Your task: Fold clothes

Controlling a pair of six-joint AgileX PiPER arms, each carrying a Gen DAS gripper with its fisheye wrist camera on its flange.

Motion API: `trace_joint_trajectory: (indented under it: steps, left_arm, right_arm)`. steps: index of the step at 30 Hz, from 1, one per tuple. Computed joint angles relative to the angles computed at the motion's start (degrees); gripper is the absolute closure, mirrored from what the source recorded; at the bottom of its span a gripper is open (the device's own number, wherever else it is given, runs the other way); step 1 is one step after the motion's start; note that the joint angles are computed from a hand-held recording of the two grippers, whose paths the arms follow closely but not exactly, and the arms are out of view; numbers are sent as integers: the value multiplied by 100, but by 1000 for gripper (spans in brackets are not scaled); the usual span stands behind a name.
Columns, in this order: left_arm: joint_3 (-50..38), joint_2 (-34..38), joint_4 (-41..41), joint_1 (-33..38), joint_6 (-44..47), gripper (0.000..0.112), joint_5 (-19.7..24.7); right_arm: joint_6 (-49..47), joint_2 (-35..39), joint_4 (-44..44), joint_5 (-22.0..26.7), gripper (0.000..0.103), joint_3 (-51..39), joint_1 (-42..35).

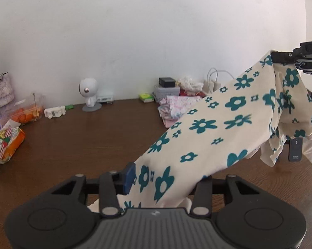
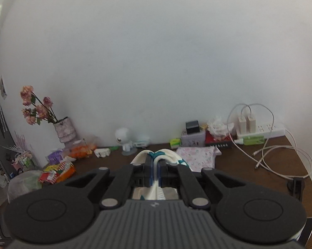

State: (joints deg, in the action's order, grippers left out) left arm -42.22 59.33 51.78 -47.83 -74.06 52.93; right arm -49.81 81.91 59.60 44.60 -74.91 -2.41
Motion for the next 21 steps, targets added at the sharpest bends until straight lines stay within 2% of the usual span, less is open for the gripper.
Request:
trace_joint_trajectory:
  steps: [2,3,5,6,8,9,10,11,13,15,16,18,20,21]
  left_arm:
    - [31,482,-158,287,66,54,-344]
    - [62,678,-237,353,69,52,-464]
    - [210,721,-351,383,106,51,-660]
    - [330,621,-344,333,82,49,-677]
    - [599,348,-39,-264,-439,32,-187]
    - [762,179,137,-702,-765,27,204]
    - [863,70,205,-1138,-978,23,576]
    - [944,-14,238,-1595,-1178,23,960]
    - [1022,-55,41,-2352,-1385,23,1475]
    - [1095,93,-155,-2689,-1575,23,1595]
    - [1118,193,-227,-2751,-1635,26,1592]
    - [1214,399,-272,-2701,-1785,38,1427]
    - [1311,380,-308,-2500,-1865,60,1155]
    - [1361,301,-289,-2436,-1955,64,1050]
  right_arm:
    - [-11,422,-120,-325,99,323,49]
    - [121,603,-283,-501,99,343,122]
    - [317,963,-539,-1033,98,533,390]
    - [250,1077,-546,-1089,94,593,355]
    - [98,1182,-577,-1261,66,827,286]
    - [-117,1206,-534,-1330,39,894,239]
    - [-562,1110,-323,-1392,30,1065,138]
    - [-1057,900,-129,-1378,30,1250,9]
    - [-1754,632,-39,-1266,26,1521,-171]
    - [-2278,407,-111,-1196,25,1775,-282]
    - [-2465,342,-163,-1347,25,1941,-253]
    - [-2761,200,-276,-1758,25,2259,-147]
    - [-2832,292,-295,-1952,27,2365,-112]
    - [-2820,376,-312,-2018,32,2378,-101]
